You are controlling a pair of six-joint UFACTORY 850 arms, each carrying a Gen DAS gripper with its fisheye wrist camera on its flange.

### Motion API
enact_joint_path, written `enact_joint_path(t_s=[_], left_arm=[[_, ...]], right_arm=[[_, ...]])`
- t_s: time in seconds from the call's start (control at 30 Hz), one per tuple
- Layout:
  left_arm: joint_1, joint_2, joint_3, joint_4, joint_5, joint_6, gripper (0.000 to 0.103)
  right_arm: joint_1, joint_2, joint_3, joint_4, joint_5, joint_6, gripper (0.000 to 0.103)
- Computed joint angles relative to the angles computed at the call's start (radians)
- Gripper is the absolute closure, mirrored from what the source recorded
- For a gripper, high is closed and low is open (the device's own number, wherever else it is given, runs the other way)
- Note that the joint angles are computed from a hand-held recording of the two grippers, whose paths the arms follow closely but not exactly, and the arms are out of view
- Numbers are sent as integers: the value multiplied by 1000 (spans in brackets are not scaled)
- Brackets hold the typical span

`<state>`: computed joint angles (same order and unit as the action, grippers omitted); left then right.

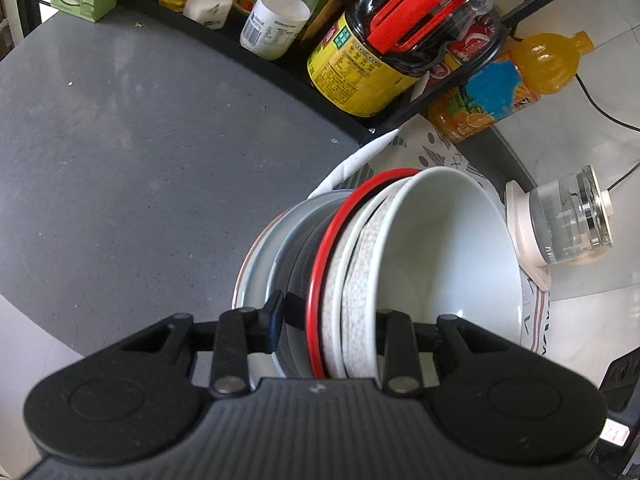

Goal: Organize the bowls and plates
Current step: 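Lift the red bowl stack with both grippers and lower it onto the plates, then open both grippers and pull them back from the bowl stack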

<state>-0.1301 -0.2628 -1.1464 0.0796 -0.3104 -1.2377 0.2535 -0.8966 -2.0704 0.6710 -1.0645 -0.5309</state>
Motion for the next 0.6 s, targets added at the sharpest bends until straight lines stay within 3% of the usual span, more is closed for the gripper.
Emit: enact_joint_path(t_s=[0.37,0.53,0.6], left_arm=[[13,-27,-17,-154,2,154,73],[27,-30,-18,-245,9,253,71],[25,-32,-35,-176,-28,192,67]], right_arm=[[-1,-20,-30,-29,-11,27,71],[-6,-35,-52,-10,-37,23,61],[-12,-35,-51,15,-45,21,54]])
